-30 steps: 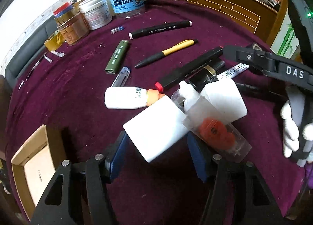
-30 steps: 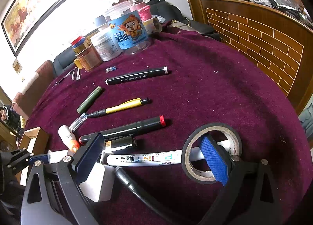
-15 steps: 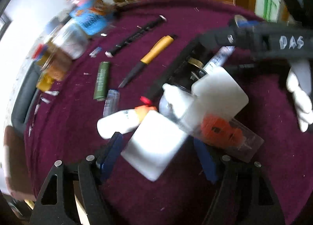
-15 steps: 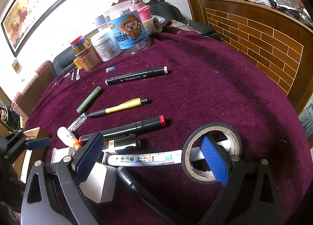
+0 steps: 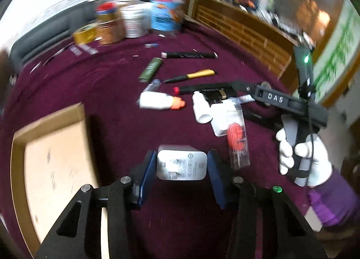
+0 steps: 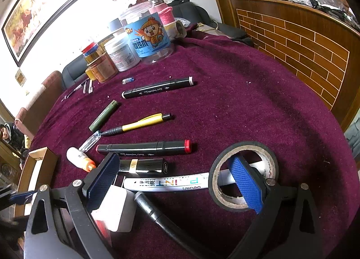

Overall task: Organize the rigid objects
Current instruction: 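Grasp the red candle package with the right tool while the left tool lifts the charger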

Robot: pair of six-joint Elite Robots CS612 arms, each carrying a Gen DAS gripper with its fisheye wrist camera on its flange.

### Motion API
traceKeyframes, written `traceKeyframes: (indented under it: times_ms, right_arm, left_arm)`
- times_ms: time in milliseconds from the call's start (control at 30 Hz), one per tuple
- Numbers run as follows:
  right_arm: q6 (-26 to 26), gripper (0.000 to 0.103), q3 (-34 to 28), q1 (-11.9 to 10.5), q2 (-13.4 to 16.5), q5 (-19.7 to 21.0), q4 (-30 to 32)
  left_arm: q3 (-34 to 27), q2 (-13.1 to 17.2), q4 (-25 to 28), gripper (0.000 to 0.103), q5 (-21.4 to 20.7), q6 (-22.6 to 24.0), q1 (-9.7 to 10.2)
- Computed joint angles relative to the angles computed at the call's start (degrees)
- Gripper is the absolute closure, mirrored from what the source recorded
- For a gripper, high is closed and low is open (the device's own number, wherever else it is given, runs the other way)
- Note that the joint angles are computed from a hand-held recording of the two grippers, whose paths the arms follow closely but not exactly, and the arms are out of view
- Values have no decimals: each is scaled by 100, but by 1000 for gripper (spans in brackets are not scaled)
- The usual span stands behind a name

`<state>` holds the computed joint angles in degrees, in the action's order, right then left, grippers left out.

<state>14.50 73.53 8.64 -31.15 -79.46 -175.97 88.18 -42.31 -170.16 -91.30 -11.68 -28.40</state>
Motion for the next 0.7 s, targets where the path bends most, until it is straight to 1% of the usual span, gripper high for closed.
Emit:
traceKeyframes:
  times_ms: [33, 67, 100, 200, 267, 333, 367, 433, 467, 500, 533, 567, 600, 633, 667, 700]
  right_arm:
    - [-76, 6, 44, 14, -55, -46, 106]
    - [-148, 6, 139, 26, -138, -36, 189]
    - [-202, 6, 290, 33, -243, 56, 189]
    - [-528, 6, 625, 128, -477, 58, 273]
    - [-774, 6, 734, 247, -555, -117, 391]
    - [-894, 6, 743, 326, -565, -247, 467]
    - [-922, 6, 749, 365, -568, -309, 475]
    - [-989, 7, 727, 435, -567, -369, 567]
    - [-1004, 8, 698, 454, -560, -398, 624]
    - [-1040, 12, 628, 496, -539, -481, 743]
    - [-1080, 18, 536, 541, -502, -581, 873]
    - [-1142, 22, 416, 594, -448, -703, 1033]
    - [-1185, 33, 332, 625, -405, -786, 1137]
    - [-1235, 47, 212, 674, -335, -962, 1299]
    - [-1240, 56, 154, 695, -300, -1089, 1393]
    - [-1247, 64, 163, 707, -277, -1188, 1269]
  left_arm:
    - [230, -100, -317, 78, 20, -165, 23]
    - [334, -147, -452, 90, 16, -236, 41]
    - [519, -222, -733, 90, -20, -419, 82]
    - [775, -276, -1349, 90, -159, -673, 193]
    - [816, -271, -1427, 90, -209, -692, 225]
    - [864, -276, -1462, 90, -233, -618, 222]
    - [899, -273, -1528, 89, -243, -574, 204]
    - [922, -280, -1429, 76, -315, -540, 179]
    - [918, -265, -1400, 62, -307, -603, 167]
    - [942, -267, -1393, 54, -286, -690, 151]
    - [905, -240, -1289, 54, -269, -813, 125]
    - [883, -231, -1173, 54, -242, -886, 93]
    - [823, -201, -1026, 53, -188, -981, 57]
    - [715, -149, -818, 53, -110, -1079, 15]
    - [658, -120, -704, 51, -44, -1109, -10]
    - [534, -60, -444, 49, 153, -1155, -60]
